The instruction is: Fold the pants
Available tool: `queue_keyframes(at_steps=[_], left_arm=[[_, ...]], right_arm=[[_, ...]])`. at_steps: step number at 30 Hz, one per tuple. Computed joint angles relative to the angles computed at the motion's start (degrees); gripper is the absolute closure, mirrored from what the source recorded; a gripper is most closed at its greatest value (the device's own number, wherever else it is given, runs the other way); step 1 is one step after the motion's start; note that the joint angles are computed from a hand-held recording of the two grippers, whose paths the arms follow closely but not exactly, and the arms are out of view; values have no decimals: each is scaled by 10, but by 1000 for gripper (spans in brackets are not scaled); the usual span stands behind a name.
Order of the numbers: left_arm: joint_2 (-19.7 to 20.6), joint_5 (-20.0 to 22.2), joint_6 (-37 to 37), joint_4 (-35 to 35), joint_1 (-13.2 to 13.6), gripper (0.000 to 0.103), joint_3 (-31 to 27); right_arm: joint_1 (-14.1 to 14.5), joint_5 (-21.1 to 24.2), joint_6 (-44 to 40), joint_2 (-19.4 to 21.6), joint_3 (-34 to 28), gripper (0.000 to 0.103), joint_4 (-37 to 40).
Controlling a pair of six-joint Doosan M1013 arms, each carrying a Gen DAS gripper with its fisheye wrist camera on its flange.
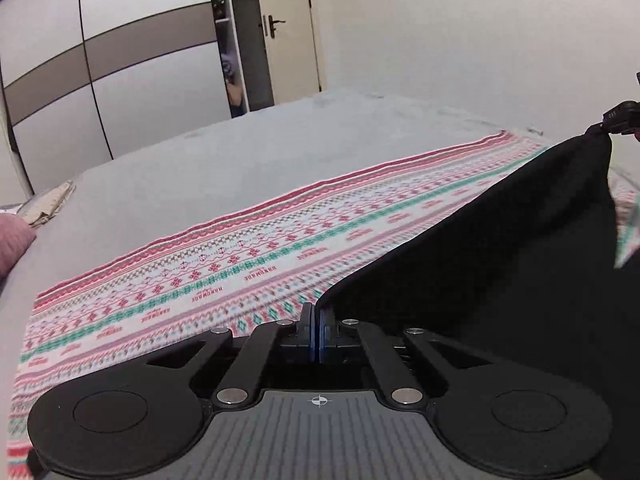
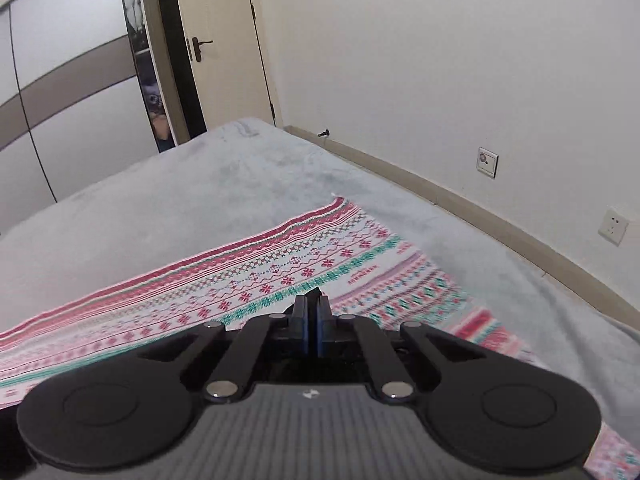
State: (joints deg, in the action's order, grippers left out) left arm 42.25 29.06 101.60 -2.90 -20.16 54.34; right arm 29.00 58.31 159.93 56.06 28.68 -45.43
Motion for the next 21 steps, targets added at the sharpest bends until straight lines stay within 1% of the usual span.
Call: queue_keyframes(at_steps=[3, 7, 10, 12, 16, 21], left_arm=[[-39, -20, -13, 6, -7, 103, 55], [-86, -51, -25, 12, -17, 103, 124], [-118, -67, -37, 23, -26, 103, 172], [-135, -74, -43, 26, -31, 103, 200], [-162, -79, -50, 32, -40, 103, 249], [-187, -78, -61, 45, -48, 103, 304]], right_arm=[[6, -24, 35, -51, 80, 93, 0], [19, -72, 85, -121, 192, 93, -25], [29, -85, 105, -161, 255, 93, -34], [36, -102, 124, -188, 298, 93, -42], [49, -132, 153, -231, 367, 93, -61], [68, -129, 159, -262, 430, 93, -83]])
